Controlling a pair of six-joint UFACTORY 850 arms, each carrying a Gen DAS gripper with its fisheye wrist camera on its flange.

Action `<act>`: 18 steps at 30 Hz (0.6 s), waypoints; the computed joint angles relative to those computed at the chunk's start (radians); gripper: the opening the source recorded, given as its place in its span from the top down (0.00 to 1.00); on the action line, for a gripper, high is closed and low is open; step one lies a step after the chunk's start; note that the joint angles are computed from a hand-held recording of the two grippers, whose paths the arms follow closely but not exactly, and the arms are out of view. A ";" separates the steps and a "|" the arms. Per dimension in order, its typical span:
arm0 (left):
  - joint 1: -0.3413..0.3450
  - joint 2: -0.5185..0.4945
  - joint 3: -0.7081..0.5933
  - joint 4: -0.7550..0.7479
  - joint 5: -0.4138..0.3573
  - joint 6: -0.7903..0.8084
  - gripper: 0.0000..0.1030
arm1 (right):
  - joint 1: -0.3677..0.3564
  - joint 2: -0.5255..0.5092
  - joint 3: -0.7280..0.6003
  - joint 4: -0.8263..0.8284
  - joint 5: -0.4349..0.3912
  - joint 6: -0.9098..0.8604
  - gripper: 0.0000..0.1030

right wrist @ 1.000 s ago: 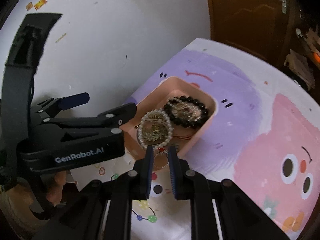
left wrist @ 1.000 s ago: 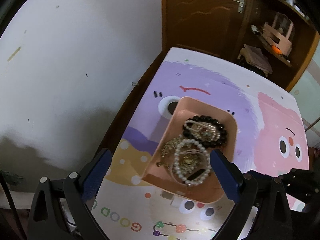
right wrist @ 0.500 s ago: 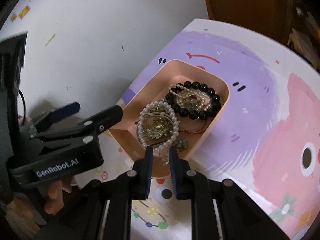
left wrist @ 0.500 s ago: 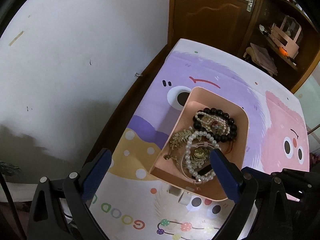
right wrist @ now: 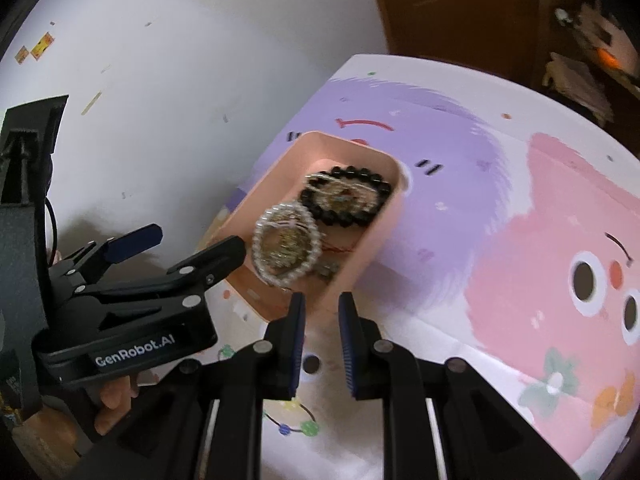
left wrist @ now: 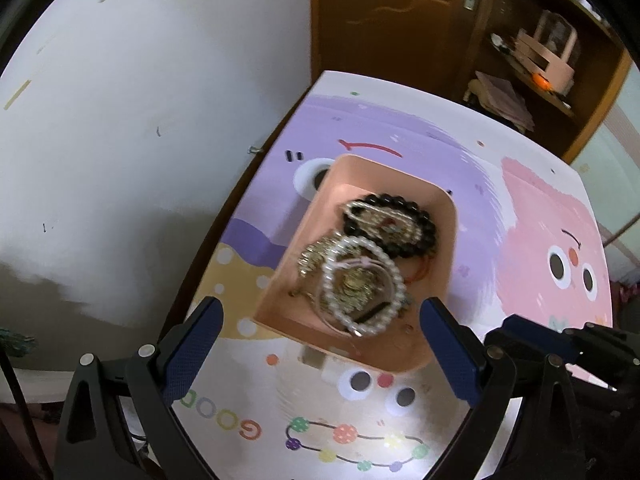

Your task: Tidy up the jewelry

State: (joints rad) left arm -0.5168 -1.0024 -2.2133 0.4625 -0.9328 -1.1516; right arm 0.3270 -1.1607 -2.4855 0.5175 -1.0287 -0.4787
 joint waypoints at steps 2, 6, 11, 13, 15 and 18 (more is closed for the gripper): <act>-0.010 -0.010 -0.017 -0.007 -0.004 0.022 0.05 | -0.008 0.079 0.138 -0.012 0.078 -0.004 0.83; -0.034 -0.031 -0.054 -0.017 -0.015 0.065 0.05 | -0.026 0.202 0.347 -0.062 0.212 0.044 0.82; -0.068 -0.059 -0.102 -0.055 -0.005 0.134 0.05 | -0.061 0.340 0.586 -0.050 0.369 0.073 0.72; -0.083 -0.073 -0.129 -0.061 -0.002 0.152 0.05 | -0.072 0.386 0.662 -0.039 0.418 0.081 0.69; -0.102 -0.086 -0.157 -0.054 -0.001 0.157 0.05 | -0.080 0.428 0.730 -0.056 0.468 0.103 0.67; -0.126 -0.101 -0.193 -0.028 -0.005 0.154 0.05 | -0.089 0.480 0.808 -0.082 0.531 0.138 0.66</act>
